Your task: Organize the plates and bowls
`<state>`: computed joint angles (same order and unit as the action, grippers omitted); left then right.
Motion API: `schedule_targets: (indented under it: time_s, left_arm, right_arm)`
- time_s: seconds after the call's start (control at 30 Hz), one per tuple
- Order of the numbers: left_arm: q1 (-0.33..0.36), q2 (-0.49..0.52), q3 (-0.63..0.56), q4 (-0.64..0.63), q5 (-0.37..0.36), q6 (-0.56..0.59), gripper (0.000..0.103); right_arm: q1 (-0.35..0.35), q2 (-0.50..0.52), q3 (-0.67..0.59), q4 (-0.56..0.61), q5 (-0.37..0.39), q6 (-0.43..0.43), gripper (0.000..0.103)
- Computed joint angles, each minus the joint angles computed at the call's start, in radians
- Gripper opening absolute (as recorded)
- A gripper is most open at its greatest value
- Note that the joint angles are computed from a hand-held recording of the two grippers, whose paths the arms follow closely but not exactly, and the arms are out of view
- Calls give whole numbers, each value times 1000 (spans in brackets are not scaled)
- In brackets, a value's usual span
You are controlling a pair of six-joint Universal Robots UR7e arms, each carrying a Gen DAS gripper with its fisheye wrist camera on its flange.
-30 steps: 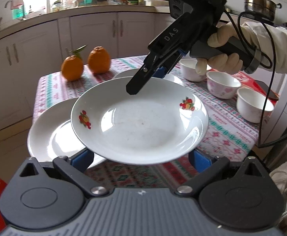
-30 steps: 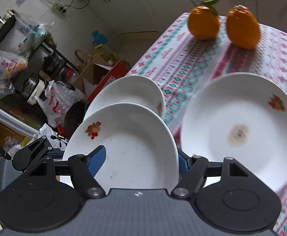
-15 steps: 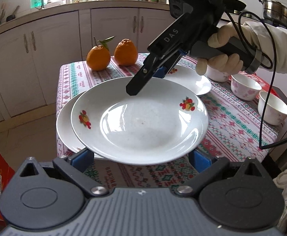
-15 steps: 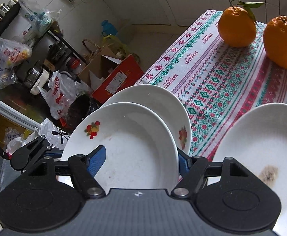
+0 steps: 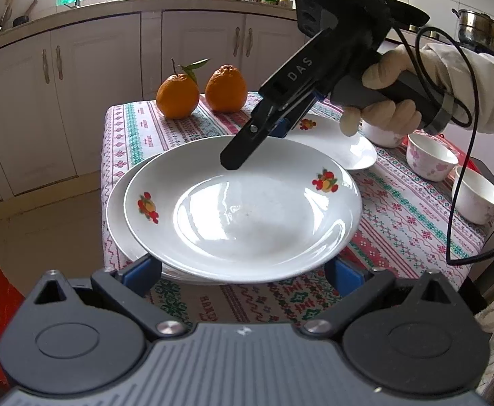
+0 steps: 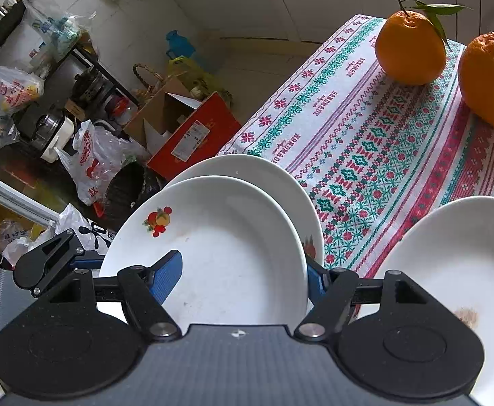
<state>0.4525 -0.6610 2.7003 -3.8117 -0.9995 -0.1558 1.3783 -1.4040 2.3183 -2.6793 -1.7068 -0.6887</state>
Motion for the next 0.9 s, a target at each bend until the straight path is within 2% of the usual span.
schedule_targets:
  time_s: [0.6,0.9]
  left_arm:
    - [25,-17,-22,61,25,83,102]
    - [22,-19,-2,37,33,21,102]
  right_arm:
    - [-1,10,-2,-15,-2,20,78]
    - [23,55,-4,-57,-35,15,79]
